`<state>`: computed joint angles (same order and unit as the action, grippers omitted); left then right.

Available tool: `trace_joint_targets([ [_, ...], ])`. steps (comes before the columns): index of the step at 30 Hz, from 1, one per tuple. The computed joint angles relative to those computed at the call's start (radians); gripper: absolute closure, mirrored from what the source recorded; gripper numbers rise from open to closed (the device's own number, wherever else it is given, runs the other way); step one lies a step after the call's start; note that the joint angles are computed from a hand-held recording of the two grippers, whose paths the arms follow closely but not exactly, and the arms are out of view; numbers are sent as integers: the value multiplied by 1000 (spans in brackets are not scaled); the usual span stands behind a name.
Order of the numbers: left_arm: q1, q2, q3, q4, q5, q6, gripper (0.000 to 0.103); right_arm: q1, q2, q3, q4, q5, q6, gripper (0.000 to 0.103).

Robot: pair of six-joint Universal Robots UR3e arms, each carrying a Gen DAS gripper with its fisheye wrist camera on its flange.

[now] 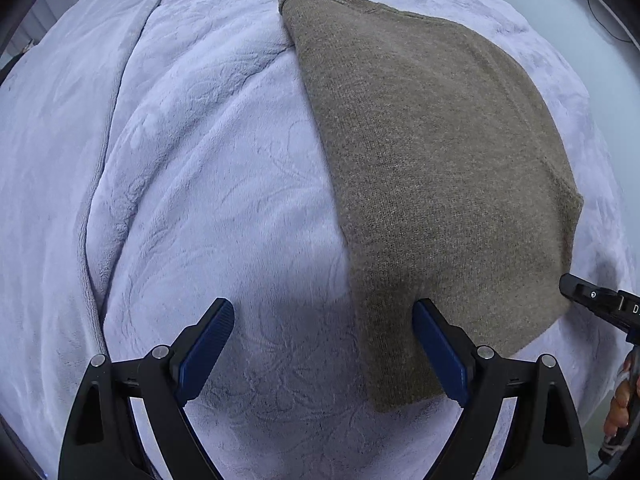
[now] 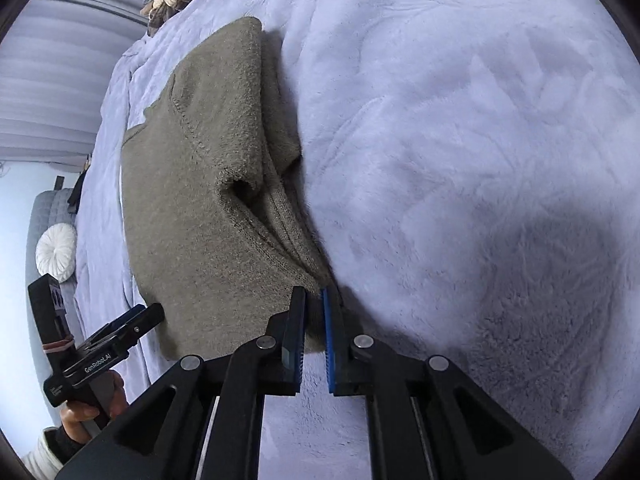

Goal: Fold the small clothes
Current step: 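Press the folded sweater edge flat with the right tool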

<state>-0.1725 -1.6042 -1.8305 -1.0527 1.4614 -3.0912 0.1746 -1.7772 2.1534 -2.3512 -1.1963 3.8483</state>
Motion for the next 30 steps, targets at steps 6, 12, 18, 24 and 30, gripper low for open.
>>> trace_joint_targets([
  [6,-14,11,22,-52,17,-16,11,26,-3,-44,76,-22,-3,90],
  [12,-27,42,43,-114,39,-8,11,29,-33,-56,122,-28,42,86],
  [18,-23,91,45,-152,52,-11,11,42,-22,-113,190,-50,77,83],
  [24,-28,70,122,-199,51,-12,11,62,-25,-183,282,-82,78,83],
  [30,-23,66,129,-231,41,-18,11,71,-35,-218,338,-105,83,63],
])
